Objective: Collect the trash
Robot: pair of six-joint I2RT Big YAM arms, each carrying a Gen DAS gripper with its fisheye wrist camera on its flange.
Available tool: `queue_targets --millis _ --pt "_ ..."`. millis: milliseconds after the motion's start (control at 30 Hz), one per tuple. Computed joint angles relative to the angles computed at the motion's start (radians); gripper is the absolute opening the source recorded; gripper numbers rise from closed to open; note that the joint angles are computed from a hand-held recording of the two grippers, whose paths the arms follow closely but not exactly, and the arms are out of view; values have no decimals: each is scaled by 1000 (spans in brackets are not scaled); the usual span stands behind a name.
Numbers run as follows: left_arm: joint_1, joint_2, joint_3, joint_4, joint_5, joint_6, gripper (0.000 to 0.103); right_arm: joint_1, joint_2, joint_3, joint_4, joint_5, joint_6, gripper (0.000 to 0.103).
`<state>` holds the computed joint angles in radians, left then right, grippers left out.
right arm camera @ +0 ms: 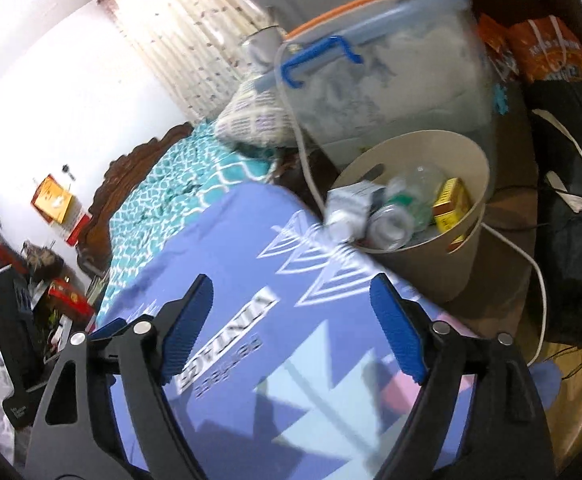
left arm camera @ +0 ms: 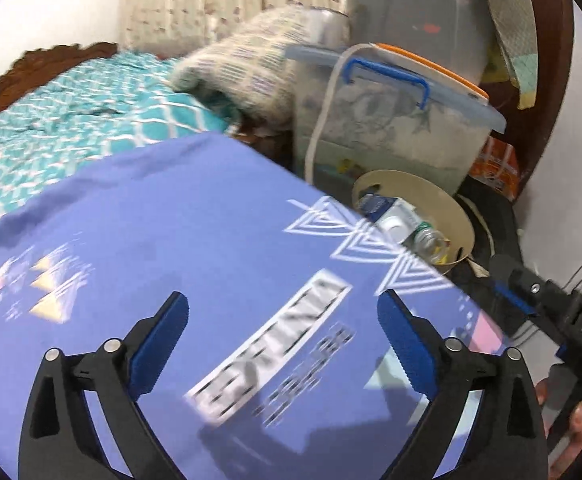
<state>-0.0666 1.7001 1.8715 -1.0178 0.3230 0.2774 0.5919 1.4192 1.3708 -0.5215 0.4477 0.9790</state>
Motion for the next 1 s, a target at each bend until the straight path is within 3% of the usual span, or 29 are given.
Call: queue_targets --millis 333,633,833,1000 --pt "114 -137 -129 87 -56 -20 94 121 45 145 -101 138 -5 100" --pt "175 -219 -216 187 -112 -39 94 203 127 267 -166 222 -38 100" --pt "190 -245 -245 217 -137 -36 94 226 114 251 -216 325 70 100" --pt "198 -257 -254 217 -102 -32 94 229 103 233 -248 350 160 100"
